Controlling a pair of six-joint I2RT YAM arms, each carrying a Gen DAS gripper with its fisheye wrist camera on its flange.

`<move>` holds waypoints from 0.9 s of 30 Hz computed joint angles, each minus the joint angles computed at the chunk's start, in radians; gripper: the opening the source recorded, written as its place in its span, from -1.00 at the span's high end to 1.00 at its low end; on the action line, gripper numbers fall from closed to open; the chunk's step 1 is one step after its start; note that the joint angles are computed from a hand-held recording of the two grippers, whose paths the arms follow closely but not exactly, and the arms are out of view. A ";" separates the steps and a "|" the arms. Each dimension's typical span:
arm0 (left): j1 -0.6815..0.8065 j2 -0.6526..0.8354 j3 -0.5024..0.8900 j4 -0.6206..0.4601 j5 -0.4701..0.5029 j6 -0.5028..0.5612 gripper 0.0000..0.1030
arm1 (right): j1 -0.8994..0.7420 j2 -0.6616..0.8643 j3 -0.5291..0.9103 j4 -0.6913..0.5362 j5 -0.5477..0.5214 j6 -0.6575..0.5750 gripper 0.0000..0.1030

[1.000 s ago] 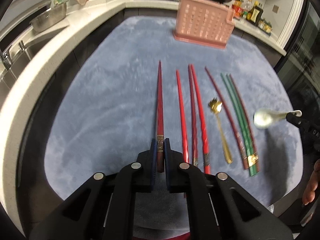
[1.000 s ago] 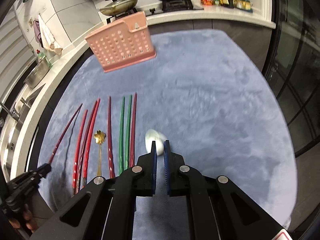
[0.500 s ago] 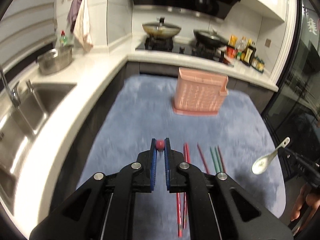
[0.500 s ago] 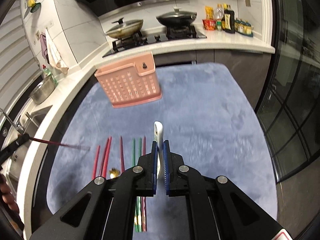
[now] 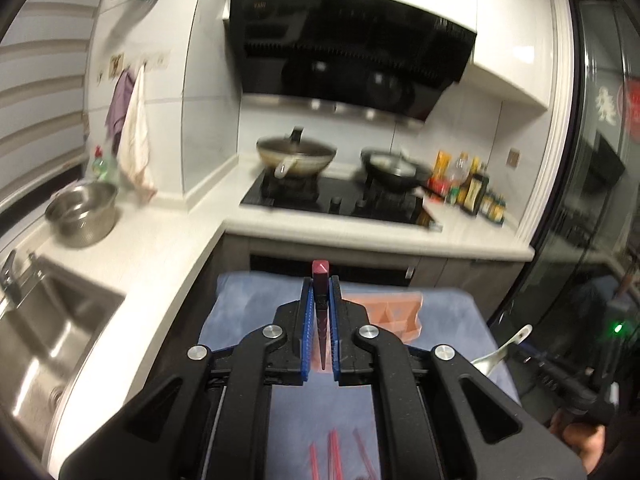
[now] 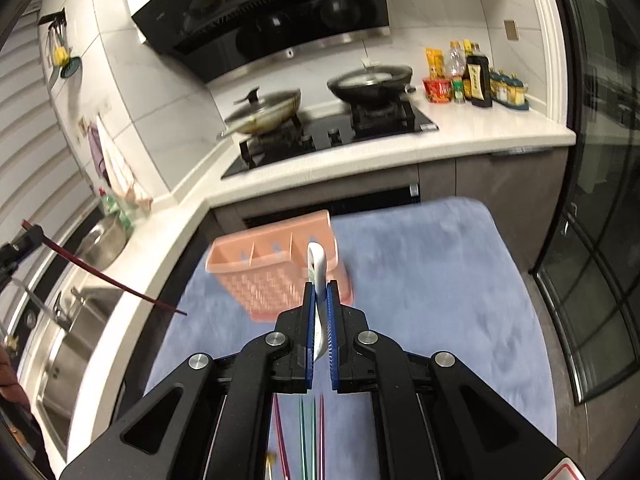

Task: Organize utensils
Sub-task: 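Lift and carry the chopstick and spoon over the pink basket with both tools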

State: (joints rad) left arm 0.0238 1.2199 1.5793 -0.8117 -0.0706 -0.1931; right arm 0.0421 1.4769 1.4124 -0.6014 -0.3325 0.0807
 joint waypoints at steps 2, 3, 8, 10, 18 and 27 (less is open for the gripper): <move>-0.005 0.073 0.075 0.030 -0.003 -0.004 0.87 | 0.017 0.064 0.076 0.006 0.012 0.013 0.89; -0.008 0.103 0.101 0.041 -0.006 -0.006 0.87 | 0.029 0.118 0.138 0.008 0.020 0.022 0.89; -0.010 0.275 0.243 0.077 0.001 -0.011 0.87 | 0.076 0.308 0.355 -0.001 0.082 0.029 0.89; -0.006 0.338 0.285 0.076 0.008 -0.013 0.87 | 0.090 0.385 0.439 -0.017 0.099 0.024 0.89; 0.008 0.443 0.249 0.115 0.024 -0.024 0.87 | 0.125 0.621 0.643 -0.069 0.146 -0.001 0.89; 0.026 0.494 0.199 0.139 0.049 -0.035 0.87 | 0.146 0.705 0.664 -0.075 0.161 -0.021 0.89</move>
